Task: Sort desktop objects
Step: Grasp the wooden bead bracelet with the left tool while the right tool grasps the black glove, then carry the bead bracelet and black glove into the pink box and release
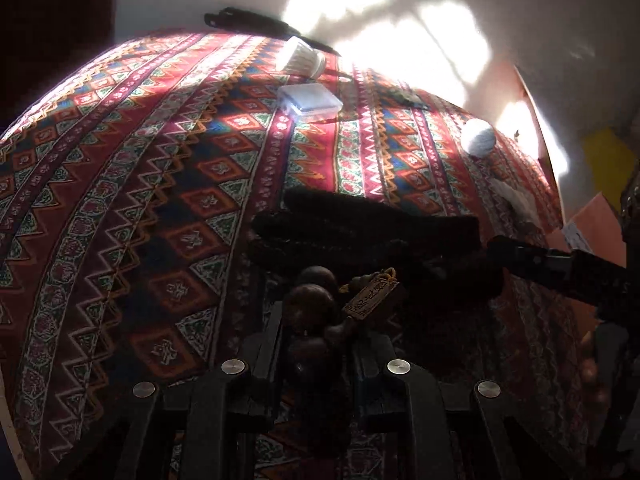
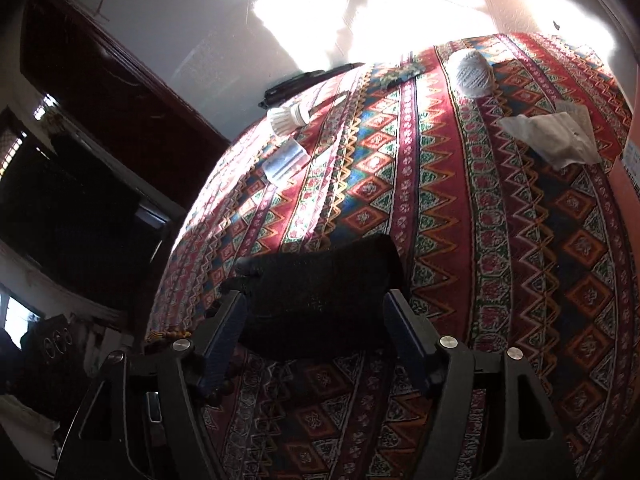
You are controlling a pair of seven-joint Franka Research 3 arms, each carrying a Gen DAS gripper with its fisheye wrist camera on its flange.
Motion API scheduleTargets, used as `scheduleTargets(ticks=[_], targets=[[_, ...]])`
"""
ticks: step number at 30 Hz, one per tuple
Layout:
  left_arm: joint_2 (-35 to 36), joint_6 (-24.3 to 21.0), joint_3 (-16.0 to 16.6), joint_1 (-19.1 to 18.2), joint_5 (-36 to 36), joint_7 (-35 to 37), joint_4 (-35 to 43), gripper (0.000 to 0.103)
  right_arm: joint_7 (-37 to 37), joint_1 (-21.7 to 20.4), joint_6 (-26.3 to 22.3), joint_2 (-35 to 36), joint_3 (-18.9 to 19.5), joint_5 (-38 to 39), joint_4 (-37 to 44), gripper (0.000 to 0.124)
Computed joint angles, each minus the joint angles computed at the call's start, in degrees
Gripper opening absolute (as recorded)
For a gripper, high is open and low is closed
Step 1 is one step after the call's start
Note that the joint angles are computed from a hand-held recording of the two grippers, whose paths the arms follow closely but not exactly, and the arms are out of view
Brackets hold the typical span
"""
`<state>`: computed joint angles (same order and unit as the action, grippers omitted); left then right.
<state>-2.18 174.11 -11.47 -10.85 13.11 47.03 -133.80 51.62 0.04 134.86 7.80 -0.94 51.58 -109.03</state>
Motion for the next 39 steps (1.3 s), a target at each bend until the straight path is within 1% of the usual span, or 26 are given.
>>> scheduleTargets(ticks=[3, 4, 5, 6, 7, 8, 9, 10, 12, 14, 16, 17, 20, 21, 22, 25, 29, 32, 36, 39], targets=[[-1.2, 1.1, 0.7, -0.1, -2.6, 1.9, -2.3, 0.021, 3.1, 4.3, 10.5, 0.5, 1.3, -9.8, -2.4, 0.090], [-1.5, 1.4, 0.8, -0.1, -3.0, 1.9, -2.8, 0.021, 3.7, 5.5, 13.4, 1.1, 1.8, -12.4, -2.8, 0.091], [-1.9, 1.8, 1.0, -0.2, -3.8, 2.4, -3.3, 0.021, 3.4, 6.3, 14.8, 2.2, 2.3, -14.1, -2.7, 0.092], [-2.3, 2.2, 1.1, -0.1, -3.9, 2.4, -3.8, 0.021, 3.3, 7.1, 14.6, 3.3, 2.7, -16.7, -2.1, 0.086], [-2.9, 2.7, 0.8, 0.6, -2.6, 1.2, -4.3, 0.021, 3.9, 8.1, 14.9, 4.4, 2.6, -20.6, -1.9, 0.046], [-3.4, 3.4, 0.5, 1.1, -1.5, 0.3, -4.8, 0.021, 6.0, 9.7, 17.9, 4.5, 2.1, -25.4, -3.0, 0.037], [-3.9, 4.1, 0.5, 1.2, -1.1, -0.1, -5.2, 0.021, 6.3, 10.2, 20.0, 4.0, 2.3, -26.8, -4.0, 0.018], [-4.6, 4.8, 0.6, 1.1, -1.0, -0.1, -5.7, 0.021, 4.8, 9.4, 19.3, 3.3, 3.2, -25.0, -4.2, 0.007], [-5.5, 5.2, -0.9, 2.8, 1.8, -2.5, -5.8, 0.021, -0.8, 7.2, 16.3, 0.8, 4.9, -17.6, -4.9, 0.007], [-6.6, 5.8, -2.8, 4.8, 5.1, -5.7, -5.7, 0.021, -5.6, 7.1, 16.9, -2.7, 5.0, -13.2, -7.2, 0.006], [-7.7, 6.2, -4.4, 6.1, 7.7, -8.3, -5.5, 0.021, -10.1, 7.3, 16.7, -6.4, 4.3, -8.6, -9.2, 0.006], [-8.4, 6.5, -5.8, 7.3, 9.4, -9.9, -5.3, 0.021, -11.6, 7.5, 16.7, -8.1, 3.8, -6.8, -10.0, 0.006], [-10.9, 5.3, -14.5, 15.7, 19.4, -18.6, -3.6, 0.021, -15.3, 8.7, 17.2, -13.3, 1.8, -2.3, -12.4, 0.006], [-11.5, 4.6, -16.8, 17.6, 22.3, -21.2, -2.7, 0.021, -16.3, 9.0, 17.6, -14.8, 1.1, -1.1, -13.0, 0.006], [-11.8, 3.8, -18.3, 18.5, 24.5, -23.2, -1.8, 0.021, -17.4, 9.3, 17.9, -16.3, 0.3, 0.2, -13.7, 0.006], [-11.6, 1.6, -19.7, 17.9, 28.3, -26.5, 1.2, 0.021, -20.3, 10.2, 19.0, -20.8, -2.0, 3.4, -15.5, 0.006], [-9.5, -0.2, -19.6, 14.6, 31.9, -28.4, 6.2, 0.021, -23.4, 10.6, 20.0, -26.3, -5.3, 6.0, -17.7, 0.006], [-6.6, -1.5, -19.8, 11.8, 34.4, -28.8, 11.5, 0.021, -24.4, 10.2, 20.8, -30.0, -7.8, 6.9, -18.8, 0.006], [0.0, -3.8, -21.1, 7.7, 40.1, -29.3, 22.0, 0.021, -25.7, 9.5, 22.7, -34.1, -11.6, 8.8, -19.4, 0.006], [7.1, -6.4, -21.6, 3.0, 44.5, -28.2, 31.9, 0.021, -26.2, 8.4, 22.9, -36.7, -15.0, 10.3, -19.3, 0.006]])
